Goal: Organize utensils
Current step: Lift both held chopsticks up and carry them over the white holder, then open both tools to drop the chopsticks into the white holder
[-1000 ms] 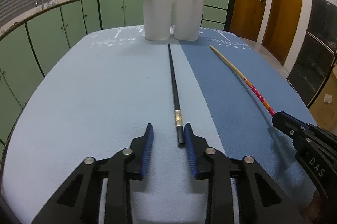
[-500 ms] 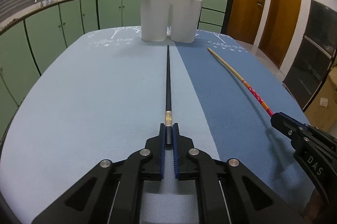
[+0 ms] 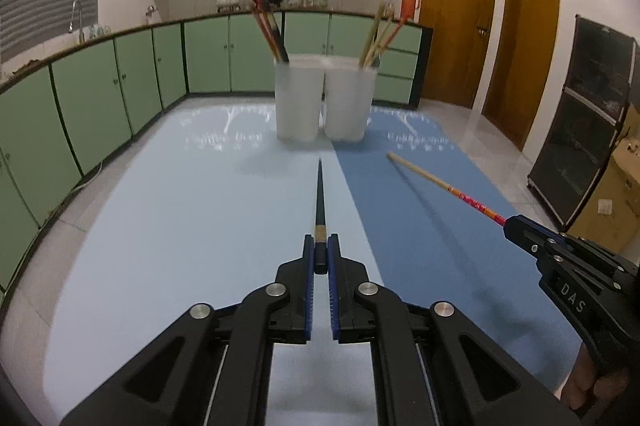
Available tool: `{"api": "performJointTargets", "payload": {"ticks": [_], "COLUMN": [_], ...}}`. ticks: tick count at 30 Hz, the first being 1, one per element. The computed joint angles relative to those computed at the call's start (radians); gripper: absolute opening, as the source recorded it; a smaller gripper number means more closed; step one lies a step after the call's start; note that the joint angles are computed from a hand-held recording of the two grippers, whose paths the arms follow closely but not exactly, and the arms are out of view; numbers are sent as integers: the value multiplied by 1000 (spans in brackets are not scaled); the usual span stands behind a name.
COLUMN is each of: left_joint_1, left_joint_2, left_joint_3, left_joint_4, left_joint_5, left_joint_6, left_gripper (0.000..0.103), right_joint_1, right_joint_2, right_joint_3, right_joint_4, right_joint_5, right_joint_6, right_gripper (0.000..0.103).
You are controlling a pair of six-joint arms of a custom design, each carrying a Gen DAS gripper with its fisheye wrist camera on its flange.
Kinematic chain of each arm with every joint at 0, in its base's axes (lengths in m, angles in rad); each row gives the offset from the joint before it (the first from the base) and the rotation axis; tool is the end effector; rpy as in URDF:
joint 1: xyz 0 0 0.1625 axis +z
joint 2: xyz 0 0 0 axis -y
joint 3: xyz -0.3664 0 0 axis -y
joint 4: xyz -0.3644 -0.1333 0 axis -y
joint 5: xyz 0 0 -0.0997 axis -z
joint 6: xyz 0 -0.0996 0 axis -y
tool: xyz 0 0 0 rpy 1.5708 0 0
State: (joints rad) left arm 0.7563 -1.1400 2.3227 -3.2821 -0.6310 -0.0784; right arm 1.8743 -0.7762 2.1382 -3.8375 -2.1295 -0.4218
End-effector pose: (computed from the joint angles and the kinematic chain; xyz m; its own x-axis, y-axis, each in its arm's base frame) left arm -0.1491 -0.4345 0.1577 -0.7481 0.1028 -0.6556 0.5713 0.6025 -0.5574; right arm 0.2158 -0.4197 0.0889 -0.7763 -0.1098 0.6207 -0.5508 0.5971 -0.5832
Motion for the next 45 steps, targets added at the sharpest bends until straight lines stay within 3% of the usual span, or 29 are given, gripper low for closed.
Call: {"api": "performJointTargets", "payload": {"ticks": [4,13,19,22,35,45], "left_joint_1": [-16,-10,6,16,29,31], "left_joint_2": [-28,-52,-59,-54,-26,22], "left_joint_3": [-22,-129,-196,-222,-318,-490], "left_joint_4": [-25,-9,33,48,20,9], "left_joint_5": [-2,-33,-65,-78,-105,-175], "left_joint_6": [50,133,159,168,262,392], "left_gripper": [6,6,6,6,6,6], "right_joint_1": [21,75,81,88,117,150], "right_joint_2": [-61,-186,-225,-217,-181,-100], "right_joint_3": [-13,-127,-226,-273,-443,-700], "right_joint_4": [60,332,548,627,718,820], "right_joint_5": [21,51,106,93,91,113], "right_joint_6": [13,66,95,85,-12,-99], "right_gripper": [5,5,5,5,5,5]}}
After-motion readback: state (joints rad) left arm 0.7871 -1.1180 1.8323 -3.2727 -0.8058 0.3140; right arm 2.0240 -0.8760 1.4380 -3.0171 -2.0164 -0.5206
